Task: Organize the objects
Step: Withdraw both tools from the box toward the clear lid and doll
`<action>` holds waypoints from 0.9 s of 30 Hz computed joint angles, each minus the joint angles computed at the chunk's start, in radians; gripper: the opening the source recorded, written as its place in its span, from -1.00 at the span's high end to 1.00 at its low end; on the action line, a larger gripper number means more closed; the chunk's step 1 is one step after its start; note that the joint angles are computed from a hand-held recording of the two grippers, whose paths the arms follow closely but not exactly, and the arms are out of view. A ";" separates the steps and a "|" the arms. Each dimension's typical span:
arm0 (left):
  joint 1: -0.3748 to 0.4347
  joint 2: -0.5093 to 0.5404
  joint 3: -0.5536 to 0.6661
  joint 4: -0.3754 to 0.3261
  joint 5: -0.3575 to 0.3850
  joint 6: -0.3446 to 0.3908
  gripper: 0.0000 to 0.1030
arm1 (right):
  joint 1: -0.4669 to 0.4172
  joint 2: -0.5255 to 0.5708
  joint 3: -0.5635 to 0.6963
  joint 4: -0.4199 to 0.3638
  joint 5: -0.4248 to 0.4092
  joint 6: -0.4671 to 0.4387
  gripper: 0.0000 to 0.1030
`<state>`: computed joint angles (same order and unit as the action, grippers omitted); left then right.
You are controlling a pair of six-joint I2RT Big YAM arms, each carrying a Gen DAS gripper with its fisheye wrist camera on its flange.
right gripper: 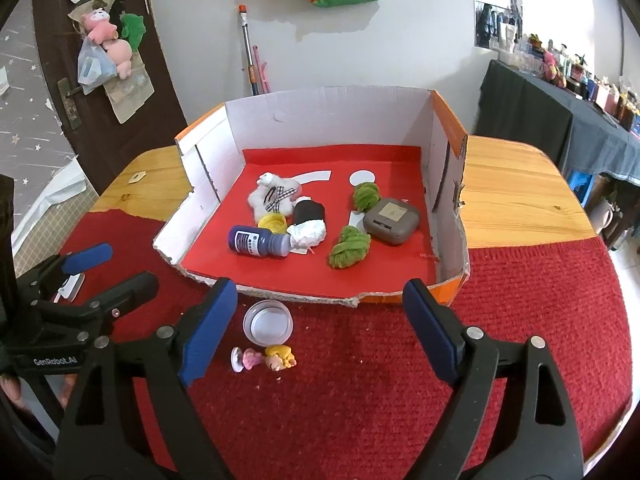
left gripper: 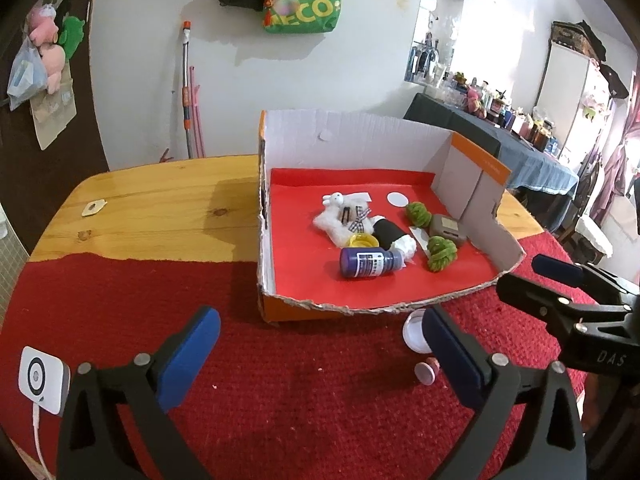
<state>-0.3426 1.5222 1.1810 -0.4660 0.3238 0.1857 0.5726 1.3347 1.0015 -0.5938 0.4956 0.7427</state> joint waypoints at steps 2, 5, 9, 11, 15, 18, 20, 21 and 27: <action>-0.004 -0.010 -0.009 0.003 -0.007 0.006 -1.00 | 0.006 -0.008 -0.009 0.011 0.001 0.001 -0.66; -0.008 -0.021 -0.023 0.011 -0.012 0.011 -1.00 | 0.014 -0.015 -0.022 0.020 0.000 0.003 -0.66; -0.014 -0.026 -0.039 0.015 -0.014 0.010 -1.00 | 0.027 -0.015 -0.032 0.020 -0.001 0.006 -0.73; -0.017 -0.027 -0.045 0.014 -0.016 0.014 -1.00 | 0.033 -0.015 -0.036 0.017 0.000 0.009 -0.74; -0.021 -0.030 -0.055 0.016 -0.021 0.019 -1.00 | 0.042 -0.015 -0.043 0.015 0.003 0.019 -0.74; -0.021 -0.031 -0.060 0.018 -0.025 0.023 -1.00 | 0.045 -0.015 -0.050 0.018 0.006 0.027 -0.76; -0.020 -0.030 -0.063 0.018 -0.029 0.024 -1.00 | 0.045 -0.015 -0.056 0.021 0.002 0.034 -0.76; -0.019 -0.029 -0.065 0.019 -0.031 0.025 -1.00 | 0.044 -0.014 -0.058 0.022 0.000 0.035 -0.76; -0.017 -0.014 -0.065 0.014 -0.060 0.027 -1.00 | 0.042 0.007 -0.065 0.023 -0.019 0.037 -0.76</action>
<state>-0.3592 1.5084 1.1163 -0.4516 0.2641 0.2124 0.6147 1.3420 0.9362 -0.5709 0.4765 0.7793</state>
